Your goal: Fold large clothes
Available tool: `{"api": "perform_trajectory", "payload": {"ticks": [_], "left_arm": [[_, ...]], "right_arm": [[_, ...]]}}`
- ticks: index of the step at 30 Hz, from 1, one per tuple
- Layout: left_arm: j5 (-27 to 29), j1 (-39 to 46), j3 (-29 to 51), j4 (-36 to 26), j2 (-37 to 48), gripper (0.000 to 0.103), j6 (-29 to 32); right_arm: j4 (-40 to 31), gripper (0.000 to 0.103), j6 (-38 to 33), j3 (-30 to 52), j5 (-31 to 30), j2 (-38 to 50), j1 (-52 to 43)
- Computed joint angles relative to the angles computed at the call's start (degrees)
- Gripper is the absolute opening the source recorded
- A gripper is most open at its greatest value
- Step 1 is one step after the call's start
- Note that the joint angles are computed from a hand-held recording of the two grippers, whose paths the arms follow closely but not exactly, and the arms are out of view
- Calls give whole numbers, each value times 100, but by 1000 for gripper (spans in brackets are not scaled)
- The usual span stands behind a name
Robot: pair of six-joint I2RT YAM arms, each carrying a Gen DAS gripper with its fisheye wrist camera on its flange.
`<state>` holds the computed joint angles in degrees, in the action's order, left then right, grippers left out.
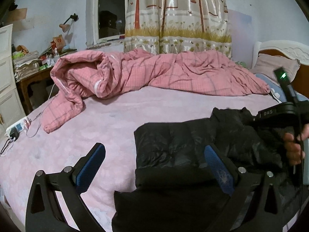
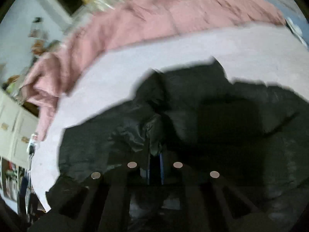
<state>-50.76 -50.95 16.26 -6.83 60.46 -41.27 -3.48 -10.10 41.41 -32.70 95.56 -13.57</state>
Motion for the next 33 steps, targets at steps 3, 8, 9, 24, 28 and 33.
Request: {"api": "perform_trajectory", "payload": {"ticks": [3,8,9,24,28,33], "left_arm": [[-302,-173,-11,-410,-450,99,-55],[-441,35,-195,-1097,-1514,99,-103],[-327,193,-260,-1176,-1756,99,-53],[2210,1167,-739,-77,-2418,99,737],[2268,674,-169,811,-264,99,852],[2115,496,944,60,2003,99,611]], "right_arm": [[112,8,-274,-814,-63,-1310,432],[-397,8,-206,-1554,115,-2358,1595],[-354,8,-132,-1749,207,-2469,1835],[-3849,72,-3903,-1744,-1395,-3640,-2250],[-3445,72,-4127,-1170,-1254,-3342,-3669],[-2507,72,-3927,-688,-677,-2397,-4189]]}}
